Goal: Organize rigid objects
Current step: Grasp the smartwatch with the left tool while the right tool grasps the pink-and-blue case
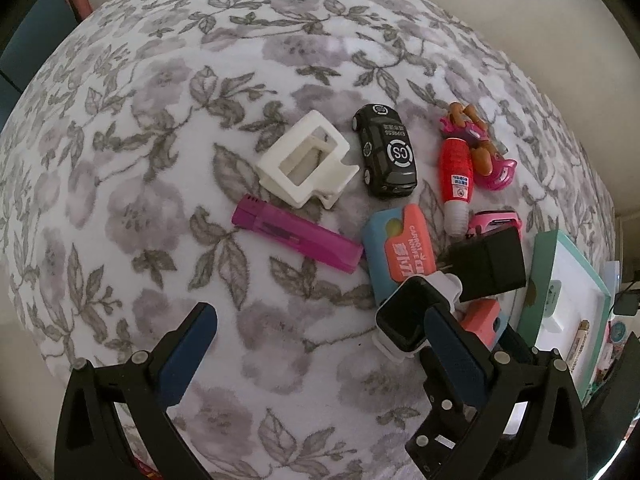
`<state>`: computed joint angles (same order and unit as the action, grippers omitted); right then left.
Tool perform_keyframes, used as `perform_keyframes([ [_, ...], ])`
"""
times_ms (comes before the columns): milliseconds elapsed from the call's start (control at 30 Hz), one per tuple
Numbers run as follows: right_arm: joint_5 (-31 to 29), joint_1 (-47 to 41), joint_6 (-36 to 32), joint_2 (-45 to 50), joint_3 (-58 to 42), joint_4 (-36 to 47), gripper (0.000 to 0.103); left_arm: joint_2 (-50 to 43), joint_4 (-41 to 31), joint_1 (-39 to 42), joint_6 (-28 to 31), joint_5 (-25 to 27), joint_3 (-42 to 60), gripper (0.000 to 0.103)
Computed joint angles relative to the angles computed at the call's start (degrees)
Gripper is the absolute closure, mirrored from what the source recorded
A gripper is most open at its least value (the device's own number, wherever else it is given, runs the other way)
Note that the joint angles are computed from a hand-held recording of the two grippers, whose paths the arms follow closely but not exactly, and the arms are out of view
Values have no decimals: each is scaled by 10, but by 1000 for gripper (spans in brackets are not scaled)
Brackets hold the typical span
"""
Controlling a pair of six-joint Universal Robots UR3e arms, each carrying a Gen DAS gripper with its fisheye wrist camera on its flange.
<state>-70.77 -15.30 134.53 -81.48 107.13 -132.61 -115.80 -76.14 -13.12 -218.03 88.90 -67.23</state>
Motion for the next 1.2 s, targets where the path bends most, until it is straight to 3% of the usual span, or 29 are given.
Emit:
perform_keyframes([
  [600, 9, -17, -7, -23, 18, 17, 30, -60, 2, -13, 28, -22, 72, 4],
  [867, 22, -25, -5, -17, 4, 41, 30, -100, 29, -14, 33, -71, 87, 43],
  [1033, 22, -24, -4, -15, 0, 44, 30, -116, 39, -11, 28, -90, 94, 46],
  [1100, 20, -22, -5, -15, 1, 41, 30, -119, 46, -10, 28, -98, 94, 52],
  [1133, 19, -22, -4, -15, 2, 40, 30, -120, 49, -9, 30, -103, 95, 62],
  [1200, 19, -21, -3, -14, 2, 38, 30, -120, 51, -11, 33, -104, 95, 63],
])
